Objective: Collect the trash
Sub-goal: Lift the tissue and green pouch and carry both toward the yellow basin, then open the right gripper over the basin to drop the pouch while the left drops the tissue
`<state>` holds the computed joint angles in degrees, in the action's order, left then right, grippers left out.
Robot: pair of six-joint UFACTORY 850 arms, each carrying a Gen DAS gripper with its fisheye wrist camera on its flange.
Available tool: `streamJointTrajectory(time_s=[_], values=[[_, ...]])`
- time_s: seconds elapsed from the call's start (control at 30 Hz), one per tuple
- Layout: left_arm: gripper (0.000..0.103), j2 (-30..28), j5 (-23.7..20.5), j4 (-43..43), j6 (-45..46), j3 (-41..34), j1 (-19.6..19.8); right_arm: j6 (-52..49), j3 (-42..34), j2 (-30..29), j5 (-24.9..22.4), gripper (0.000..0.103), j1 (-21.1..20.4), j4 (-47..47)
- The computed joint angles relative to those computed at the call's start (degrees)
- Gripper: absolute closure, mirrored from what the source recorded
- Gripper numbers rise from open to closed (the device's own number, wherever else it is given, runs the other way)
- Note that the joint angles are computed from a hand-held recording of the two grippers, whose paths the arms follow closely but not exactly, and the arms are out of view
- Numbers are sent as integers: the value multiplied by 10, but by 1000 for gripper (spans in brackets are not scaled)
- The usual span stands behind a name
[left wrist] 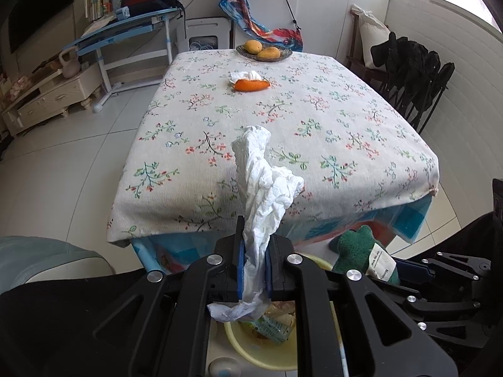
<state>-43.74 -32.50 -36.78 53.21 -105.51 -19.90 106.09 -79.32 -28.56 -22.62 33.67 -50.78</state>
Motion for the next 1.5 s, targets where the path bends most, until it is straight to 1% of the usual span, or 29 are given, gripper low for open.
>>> streamJointTrajectory(time_s=[0.2, 0.6, 0.83, 0.97, 1.07, 1.23, 1.4, 1.5], values=[[93, 8, 1, 4, 12, 20, -2, -64, -1, -6, 7, 67, -2, 68], [93, 26, 5, 19, 37, 62, -8, -188, -9, -17, 1, 66, -4, 189], [93, 18, -2, 65, 4, 59, -13, -244, -14, -23, -2, 65, -6, 249], [93, 13, -7, 86, -15, 55, -14, -266, -22, -27, -9, 61, -6, 268], [93, 10, -11, 101, -26, 53, -15, -272, -24, -29, -10, 59, -6, 272], [93, 6, -18, 124, -42, 49, -18, -252, -21, -26, -11, 51, -5, 259], [93, 4, -23, 142, -52, 49, -20, -179, -7, -15, -13, 46, -4, 206], [93, 3, -28, 150, -51, 50, -22, -97, 8, -3, -18, 46, -2, 142]])
